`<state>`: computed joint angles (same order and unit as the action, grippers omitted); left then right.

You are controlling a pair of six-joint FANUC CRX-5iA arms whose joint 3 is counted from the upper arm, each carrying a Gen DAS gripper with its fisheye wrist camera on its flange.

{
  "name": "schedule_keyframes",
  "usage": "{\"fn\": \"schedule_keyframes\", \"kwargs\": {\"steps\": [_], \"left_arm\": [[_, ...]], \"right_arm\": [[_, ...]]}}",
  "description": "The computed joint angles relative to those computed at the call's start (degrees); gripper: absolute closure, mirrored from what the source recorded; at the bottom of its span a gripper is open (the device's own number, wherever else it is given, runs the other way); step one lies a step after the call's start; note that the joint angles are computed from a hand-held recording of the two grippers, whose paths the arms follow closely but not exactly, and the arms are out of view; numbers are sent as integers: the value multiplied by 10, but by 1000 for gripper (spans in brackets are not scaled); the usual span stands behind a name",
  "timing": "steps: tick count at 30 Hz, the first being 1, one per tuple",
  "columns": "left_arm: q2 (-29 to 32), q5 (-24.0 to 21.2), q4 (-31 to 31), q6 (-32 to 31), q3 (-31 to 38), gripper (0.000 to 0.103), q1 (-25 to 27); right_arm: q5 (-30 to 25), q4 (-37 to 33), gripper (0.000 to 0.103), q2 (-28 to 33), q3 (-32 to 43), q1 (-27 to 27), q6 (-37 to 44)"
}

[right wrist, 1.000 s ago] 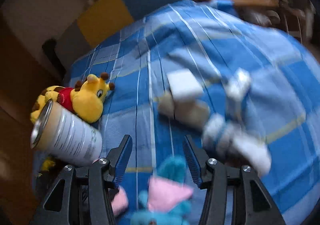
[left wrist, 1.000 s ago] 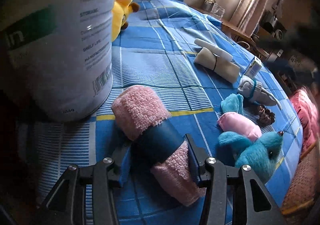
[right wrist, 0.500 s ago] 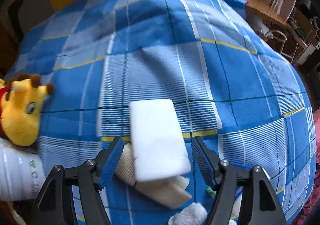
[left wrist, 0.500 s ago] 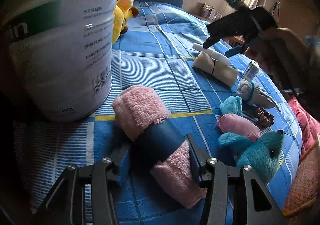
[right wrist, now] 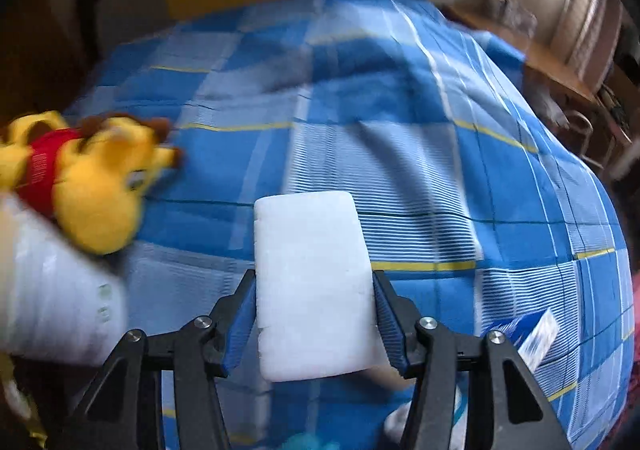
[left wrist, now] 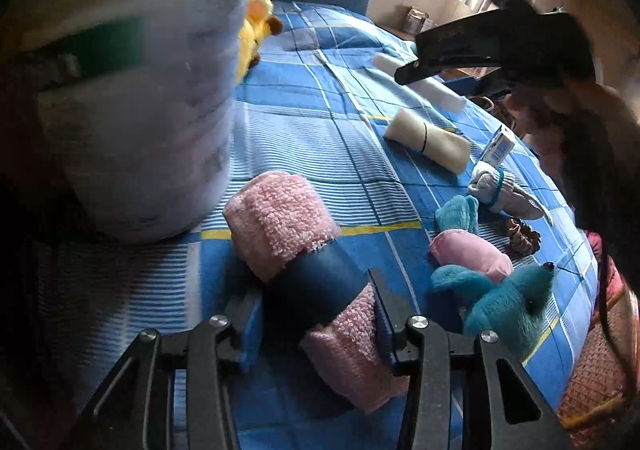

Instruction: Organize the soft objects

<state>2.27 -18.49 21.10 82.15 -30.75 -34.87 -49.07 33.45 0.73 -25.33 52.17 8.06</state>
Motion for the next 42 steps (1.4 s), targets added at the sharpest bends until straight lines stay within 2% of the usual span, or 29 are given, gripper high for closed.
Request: {"fn": "schedule_keyframes", "kwargs": {"steps": [2, 4, 8, 12, 20, 29, 38, 42], "left_arm": [[-18, -4, -28, 20, -2, 57, 1], [-43, -19, -86, 67, 3, 57, 3], [-96, -25, -103, 82, -18, 57, 14], [-149, -33, -162, 136, -26, 56, 23], [-230, -112, -305, 288, -15, 56, 46], [-293, -169, -357, 351, -38, 56, 96], [-329, -191, -366, 367, -58, 55, 144], [-343, -193, -350, 351, -72, 55, 179]], "right_arm": [[11, 21, 47, -8, -6, 18, -20], [23, 50, 47, -18, -17, 39, -53], [19, 91, 47, -30, -27, 79, -112], [8, 136, 47, -43, -47, 118, -189], [-10, 213, 47, -46, -61, 187, -303], [-25, 279, 47, -14, -45, 236, -363], [20, 294, 47, 17, -24, 255, -380], [42, 292, 47, 37, -7, 259, -370]]}}
